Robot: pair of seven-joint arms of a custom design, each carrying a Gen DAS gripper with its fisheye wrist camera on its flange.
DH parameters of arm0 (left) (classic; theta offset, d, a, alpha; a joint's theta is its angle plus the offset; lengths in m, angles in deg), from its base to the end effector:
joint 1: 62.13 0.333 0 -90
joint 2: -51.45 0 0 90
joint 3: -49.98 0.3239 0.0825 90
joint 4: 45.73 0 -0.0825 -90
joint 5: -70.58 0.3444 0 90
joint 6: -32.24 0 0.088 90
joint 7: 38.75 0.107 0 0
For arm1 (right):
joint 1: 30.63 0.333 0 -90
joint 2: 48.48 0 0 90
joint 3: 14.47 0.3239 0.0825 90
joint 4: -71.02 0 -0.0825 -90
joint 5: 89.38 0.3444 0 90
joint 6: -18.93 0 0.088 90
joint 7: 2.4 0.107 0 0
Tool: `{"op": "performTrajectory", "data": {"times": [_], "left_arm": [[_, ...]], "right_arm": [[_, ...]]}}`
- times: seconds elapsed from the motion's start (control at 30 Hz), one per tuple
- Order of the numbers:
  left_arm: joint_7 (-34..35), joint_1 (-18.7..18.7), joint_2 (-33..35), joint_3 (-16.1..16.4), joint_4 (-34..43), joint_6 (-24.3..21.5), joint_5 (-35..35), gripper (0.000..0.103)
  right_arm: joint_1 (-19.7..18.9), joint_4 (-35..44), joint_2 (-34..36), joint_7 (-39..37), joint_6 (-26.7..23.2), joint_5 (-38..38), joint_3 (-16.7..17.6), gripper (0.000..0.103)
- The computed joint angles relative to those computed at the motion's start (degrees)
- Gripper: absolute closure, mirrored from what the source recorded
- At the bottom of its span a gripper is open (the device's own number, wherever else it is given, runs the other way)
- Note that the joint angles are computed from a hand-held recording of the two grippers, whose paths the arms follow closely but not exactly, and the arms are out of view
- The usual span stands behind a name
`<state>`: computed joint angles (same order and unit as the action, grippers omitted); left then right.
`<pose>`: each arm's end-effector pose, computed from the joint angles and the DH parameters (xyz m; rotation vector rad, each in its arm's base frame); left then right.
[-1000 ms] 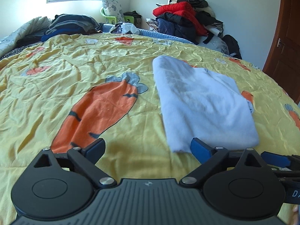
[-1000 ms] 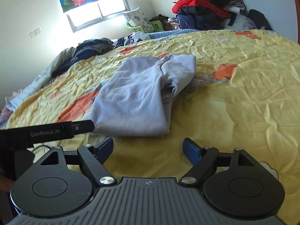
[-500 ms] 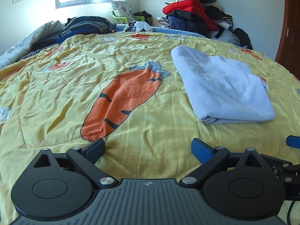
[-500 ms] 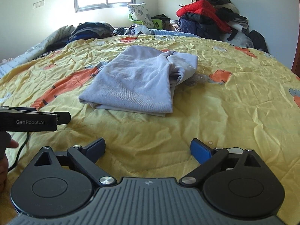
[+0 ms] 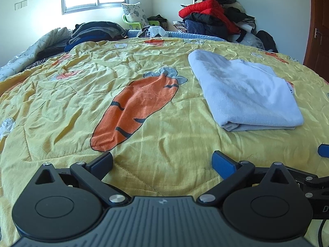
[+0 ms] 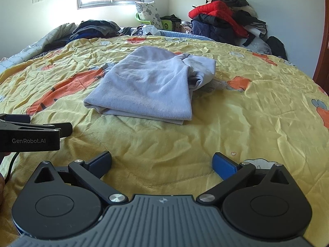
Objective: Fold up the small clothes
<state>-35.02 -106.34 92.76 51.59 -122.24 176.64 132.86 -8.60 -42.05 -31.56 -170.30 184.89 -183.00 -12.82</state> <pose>0.5374 -0.5134 0.3734 -1.6535 1.6982 -0.8348 0.5111 0.2877 0.3780 -1.7849 1.5429 -0.7876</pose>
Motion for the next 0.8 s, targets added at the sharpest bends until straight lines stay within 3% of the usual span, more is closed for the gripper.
{"op": "performTrajectory", "data": {"times": [0.8], "left_arm": [[0.06,0.01,0.03,0.08,0.0,0.1,-0.04,0.0]], "right_arm": [[1.7,-0.02,0.12,0.55,-2.99,2.46,-0.45,0.0]]}}
